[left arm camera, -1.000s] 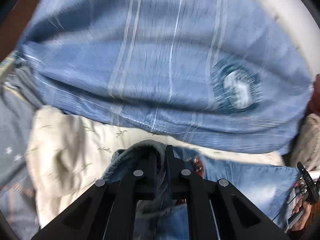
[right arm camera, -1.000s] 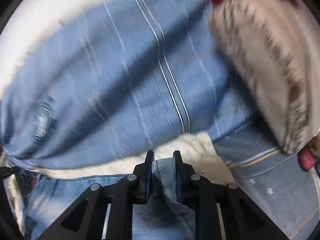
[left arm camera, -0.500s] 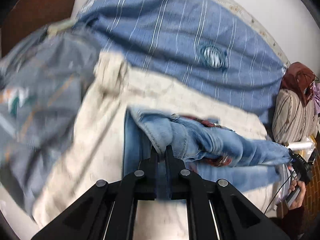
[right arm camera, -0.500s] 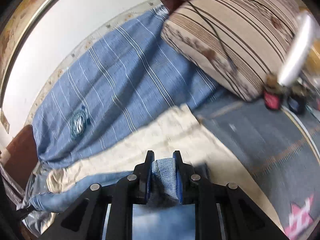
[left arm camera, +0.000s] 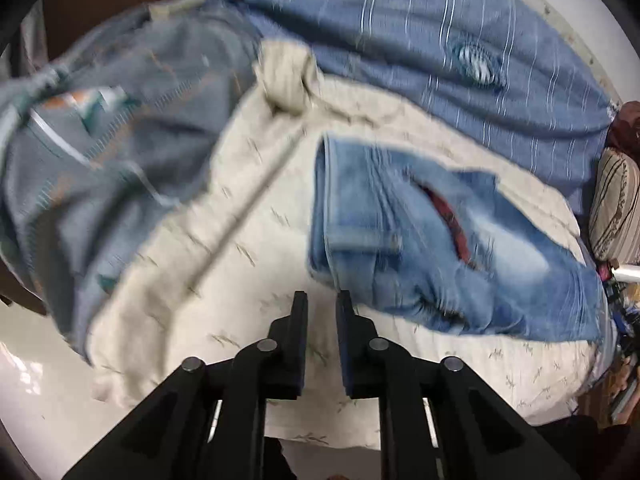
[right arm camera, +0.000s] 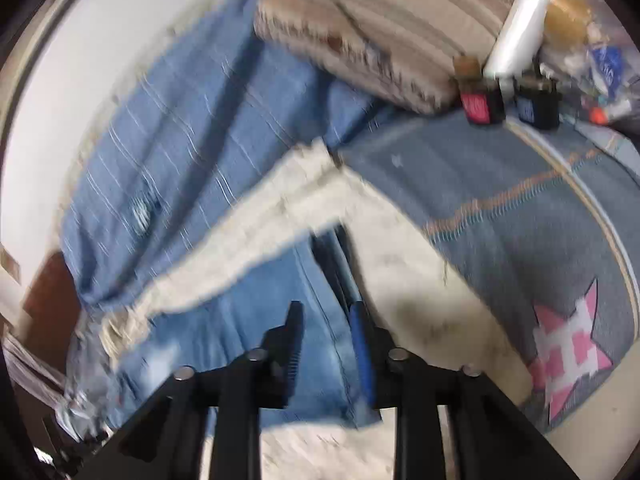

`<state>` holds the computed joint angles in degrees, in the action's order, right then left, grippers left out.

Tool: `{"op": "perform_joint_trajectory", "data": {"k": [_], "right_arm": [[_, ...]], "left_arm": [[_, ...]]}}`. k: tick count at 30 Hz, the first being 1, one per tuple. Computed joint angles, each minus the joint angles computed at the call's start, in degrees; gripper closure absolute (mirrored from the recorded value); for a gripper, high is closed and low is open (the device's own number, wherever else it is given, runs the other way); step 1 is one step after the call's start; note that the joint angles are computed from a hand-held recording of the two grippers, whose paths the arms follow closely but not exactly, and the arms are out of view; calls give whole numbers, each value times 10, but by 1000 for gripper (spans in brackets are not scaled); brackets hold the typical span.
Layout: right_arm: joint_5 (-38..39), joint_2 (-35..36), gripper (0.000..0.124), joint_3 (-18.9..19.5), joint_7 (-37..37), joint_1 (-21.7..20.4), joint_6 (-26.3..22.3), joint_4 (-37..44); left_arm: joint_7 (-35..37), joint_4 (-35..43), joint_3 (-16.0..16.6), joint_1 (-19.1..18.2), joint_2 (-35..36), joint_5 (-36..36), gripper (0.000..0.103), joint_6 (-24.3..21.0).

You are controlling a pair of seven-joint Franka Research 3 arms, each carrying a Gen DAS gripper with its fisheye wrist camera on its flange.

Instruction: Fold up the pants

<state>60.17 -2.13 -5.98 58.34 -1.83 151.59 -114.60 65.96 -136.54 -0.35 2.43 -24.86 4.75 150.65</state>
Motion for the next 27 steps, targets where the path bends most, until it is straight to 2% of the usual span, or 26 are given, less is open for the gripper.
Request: {"op": "perform_joint_trajectory", "data": {"k": [1, 3, 5, 6, 8, 10, 12, 14, 15, 17, 20, 21, 23, 25, 27], "right_arm": [[11, 5, 46, 4, -5, 4, 24, 9], [3, 22, 44, 13, 4, 11, 53, 32], [-82, 58, 44, 18, 65, 16, 49, 73], [-141, 78, 46, 18, 113, 19, 48, 94], [-252, 117, 53, 15, 207, 29, 40, 133], [-307, 161, 81, 27, 262, 17, -5, 183], [-334, 182, 86, 19, 277, 22, -30, 200], [-362, 190, 99, 21, 289, 22, -34, 203], [-356, 185, 105, 27, 281, 18, -22, 195], [-331, 165, 106, 42, 250, 11, 35, 170], [-322, 148, 107, 51, 218, 18, 116, 145], [-331, 146, 107, 48, 222, 25, 139, 140], [-336, 148, 107, 49, 224, 32, 189, 135], [-363, 169, 107, 33, 258, 46, 191, 158], [-413, 192, 107, 4, 309, 64, 166, 181]], "left_arm": [[-11, -2, -11, 10, -7, 18, 80, 12], [-30, 0, -33, 20, -11, 52, 70, 51], [-30, 13, -42, 13, 5, 71, 61, 86], [-30, 21, -45, 8, 16, 78, 56, 101], [-32, 45, -57, 1, 52, 95, 55, 127], [-38, 75, -66, -3, 93, 110, 55, 139], [-51, 102, -74, -5, 135, 125, 55, 135], [-49, 118, -68, -15, 166, 117, 55, 127], [-48, 123, -65, -18, 180, 109, 55, 122], [-73, 118, -63, -14, 194, 124, 55, 126], [-154, 117, -69, 4, 206, 221, 55, 145], [-192, 120, -72, 10, 206, 268, 54, 144], [-223, 120, -72, 12, 206, 313, 53, 150], [-258, 124, -74, 14, 207, 361, 52, 146], [-277, 129, -73, 12, 211, 393, 50, 141]]}}
